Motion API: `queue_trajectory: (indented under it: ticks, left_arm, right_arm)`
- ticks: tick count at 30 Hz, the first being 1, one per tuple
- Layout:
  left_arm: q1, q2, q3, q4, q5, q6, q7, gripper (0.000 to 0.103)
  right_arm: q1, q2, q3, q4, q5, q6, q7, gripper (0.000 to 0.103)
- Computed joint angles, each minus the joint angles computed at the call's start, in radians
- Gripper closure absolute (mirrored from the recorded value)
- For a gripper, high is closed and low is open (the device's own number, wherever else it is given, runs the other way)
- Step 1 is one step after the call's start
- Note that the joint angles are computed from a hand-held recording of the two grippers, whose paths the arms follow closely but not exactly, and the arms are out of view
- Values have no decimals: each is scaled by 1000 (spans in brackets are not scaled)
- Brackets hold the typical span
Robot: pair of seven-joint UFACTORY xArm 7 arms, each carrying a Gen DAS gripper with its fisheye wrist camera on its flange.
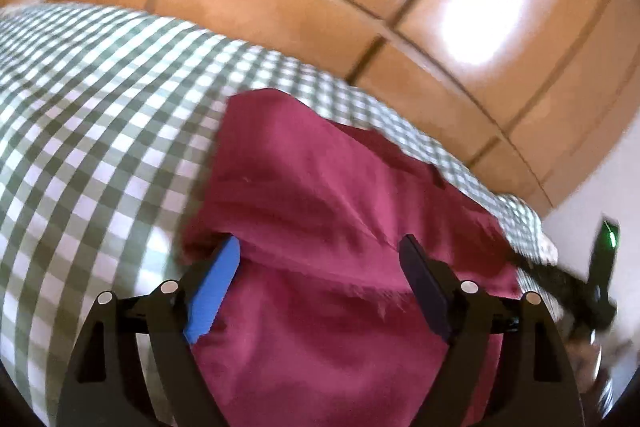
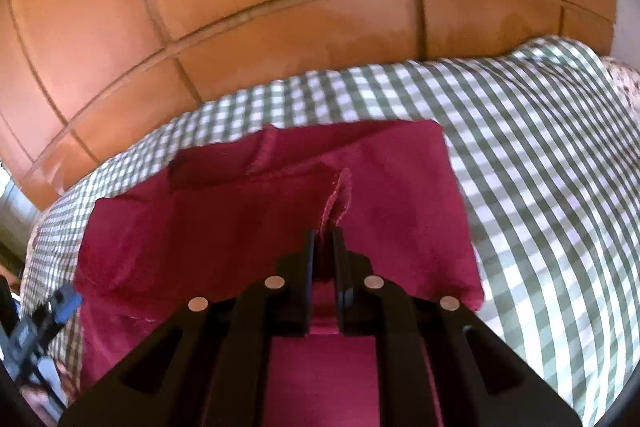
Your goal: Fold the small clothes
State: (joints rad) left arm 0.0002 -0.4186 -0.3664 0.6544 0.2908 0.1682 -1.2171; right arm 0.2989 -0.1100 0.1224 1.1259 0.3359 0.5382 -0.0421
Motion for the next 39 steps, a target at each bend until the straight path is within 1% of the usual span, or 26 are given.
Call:
queue_trajectory:
  ticks: [1,2,4,6,9,11,12,15,16,17,18,19,20,23,24,25,26,27,28,29,31,32,34,35,36,39]
  left_arm:
    - [7,13,1,2,-4,7,-8,22]
    - [24,19,-12,7,8,33,-21,22]
    - [34,14,-22,-8,28,50,-50,27]
    - [24,-1,-10,-41,29,18,-70,27]
    - [1,3,-13,-7,42,102,-42,27]
    - [-2,9,-28,22,78,159,-46,26]
    - [-8,9,-24,24,88,165,-52,26]
    - [-21,1,-9,12,106,150,-77,26]
    - [-25,-1,-6,10,108,149,-81,26]
    - [-28,-1,-5,11,111,152,-83,26]
    - [-30,-1,-3,11,114,154,-84,26]
    - [-33,-2,-1,11,117,156,-85,26]
    - [-35,-3,1,10,119,157,-86,26]
    - [-40,6,10,18,121,159,-82,26]
    - [-43,9,12,22,121,167,-80,26]
    - [-46,8,13,23,123,172,-79,26]
    - [-48,8,12,28,126,181,-77,26]
    - [-51,8,12,32,128,188,-77,26]
    - [-57,6,16,36,126,200,-70,26]
    - [-62,2,19,38,127,208,-66,26]
    - [-67,5,21,44,132,215,-57,23]
    - [-77,17,28,51,126,216,-43,23]
    - [-91,57,26,89,129,273,-16,21]
    - [-99,70,26,103,136,297,-10,21]
    - [-105,71,27,108,146,309,-13,21]
    - [-140,20,61,68,115,284,-9,21]
  right_arm:
    - [-7,4,2,-9,-28,2,20,101]
    - [-7,11,-2,-11,-19,8,14,101]
    - [-38,22,13,-34,-43,9,49,103]
    - [-8,20,-28,-62,51,-14,-13,103]
    - [-18,7,-16,-68,54,-13,-26,103]
    - [-14,-7,-29,-69,125,2,-62,101]
    - [3,-31,-56,-77,203,17,-96,99]
    - [8,-78,-57,-91,287,6,-170,96]
    - [13,-83,-60,-86,304,14,-182,93]
    - [17,-88,-57,-85,309,10,-183,82]
    - [21,-85,-55,-80,313,7,-182,65]
    - [24,-76,-50,-70,314,6,-176,58]
    - [24,-61,-45,-57,307,7,-165,54]
    - [17,7,-21,-3,226,67,-97,57]
    - [10,41,-7,21,157,96,-45,64]
    - [8,58,2,28,117,92,-22,70]
    - [7,59,9,23,86,73,-11,80]
    - [5,53,12,24,62,70,-4,88]
    - [4,43,10,23,74,67,-16,98]
    - [3,24,7,10,86,45,-25,98]
    - [-10,-3,10,-15,11,-6,21,98]
    - [-15,0,9,-14,-18,1,41,98]
    - [-15,34,-1,0,-7,54,41,98]
    - [-16,41,1,-9,-17,46,40,98]
    - [-14,36,8,-32,-38,8,40,98]
    - [-12,25,20,-50,-112,-21,93,97]
